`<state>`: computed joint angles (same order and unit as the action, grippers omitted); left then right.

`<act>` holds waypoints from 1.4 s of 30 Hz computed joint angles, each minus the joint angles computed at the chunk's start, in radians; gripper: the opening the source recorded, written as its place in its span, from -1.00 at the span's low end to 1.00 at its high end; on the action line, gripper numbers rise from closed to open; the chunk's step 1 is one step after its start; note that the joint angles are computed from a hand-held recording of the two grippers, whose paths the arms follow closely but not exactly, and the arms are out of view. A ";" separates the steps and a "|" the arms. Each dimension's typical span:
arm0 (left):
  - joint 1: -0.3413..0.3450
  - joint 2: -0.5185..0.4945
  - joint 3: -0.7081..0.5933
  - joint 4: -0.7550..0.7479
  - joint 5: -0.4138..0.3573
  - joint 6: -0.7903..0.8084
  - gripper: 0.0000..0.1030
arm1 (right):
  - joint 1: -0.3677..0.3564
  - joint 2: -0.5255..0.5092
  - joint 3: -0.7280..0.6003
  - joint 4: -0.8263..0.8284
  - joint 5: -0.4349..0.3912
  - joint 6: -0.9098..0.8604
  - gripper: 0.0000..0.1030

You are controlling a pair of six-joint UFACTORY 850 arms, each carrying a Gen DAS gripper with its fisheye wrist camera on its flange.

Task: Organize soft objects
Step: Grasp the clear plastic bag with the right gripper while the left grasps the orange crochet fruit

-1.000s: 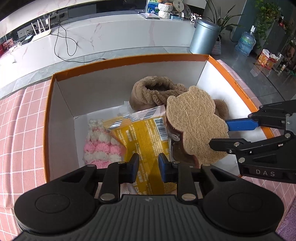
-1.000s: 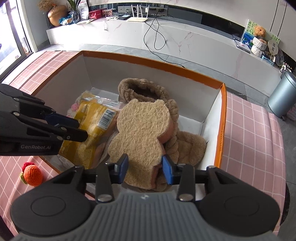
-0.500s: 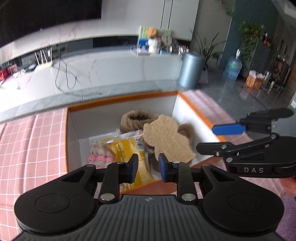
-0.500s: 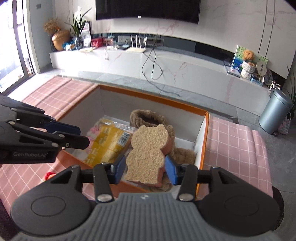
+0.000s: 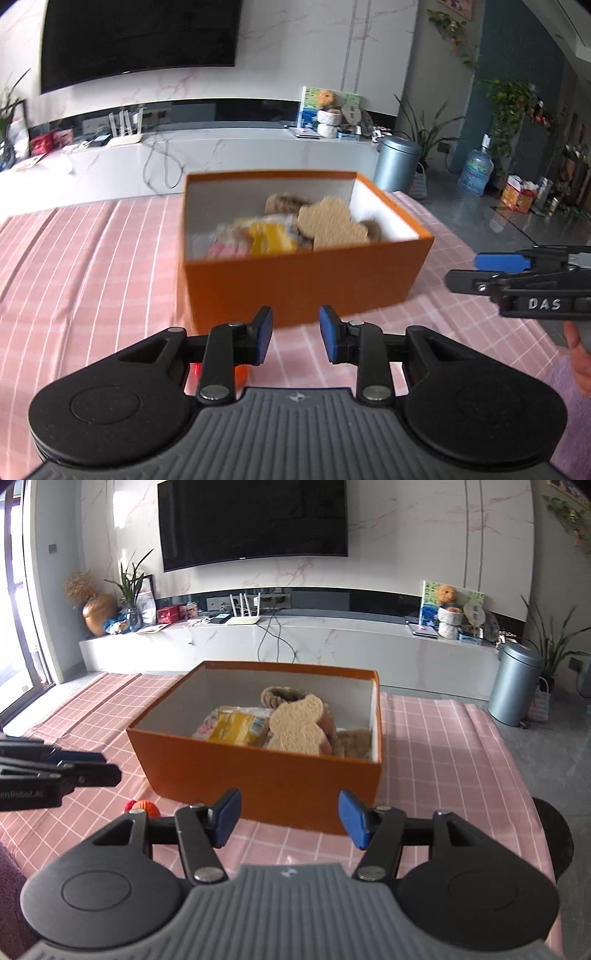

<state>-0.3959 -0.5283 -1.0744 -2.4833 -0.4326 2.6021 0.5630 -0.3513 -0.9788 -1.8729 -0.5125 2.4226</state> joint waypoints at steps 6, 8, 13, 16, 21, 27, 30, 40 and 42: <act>0.005 0.002 0.083 -0.122 0.000 0.094 -0.27 | 0.048 -0.012 0.054 0.059 -0.024 0.052 0.39; 0.005 -0.002 0.100 -0.168 -0.002 0.124 -0.25 | 0.059 -0.019 0.066 0.071 -0.018 0.095 0.46; 0.000 -0.010 0.129 -0.260 -0.003 0.196 -0.19 | 0.080 -0.052 0.068 0.135 -0.034 0.084 0.64; -0.006 -0.016 0.132 -0.279 0.000 0.213 -0.16 | 0.083 -0.065 0.069 0.165 -0.029 0.079 0.64; -0.024 -0.027 0.129 -0.335 0.019 0.250 -0.09 | 0.075 -0.095 0.056 0.214 -0.013 0.061 0.64; -0.029 -0.039 0.121 -0.344 0.021 0.256 -0.06 | 0.056 -0.121 0.041 0.234 0.015 0.055 0.64; -0.029 -0.046 0.115 -0.333 0.026 0.243 -0.06 | 0.054 -0.136 0.028 0.251 0.016 0.032 0.64; -0.024 -0.060 0.103 -0.302 0.030 0.203 -0.06 | 0.031 -0.185 -0.014 0.262 0.039 0.010 0.64; -0.023 -0.062 0.100 -0.297 0.028 0.195 -0.06 | 0.026 -0.200 -0.029 0.265 0.046 0.003 0.64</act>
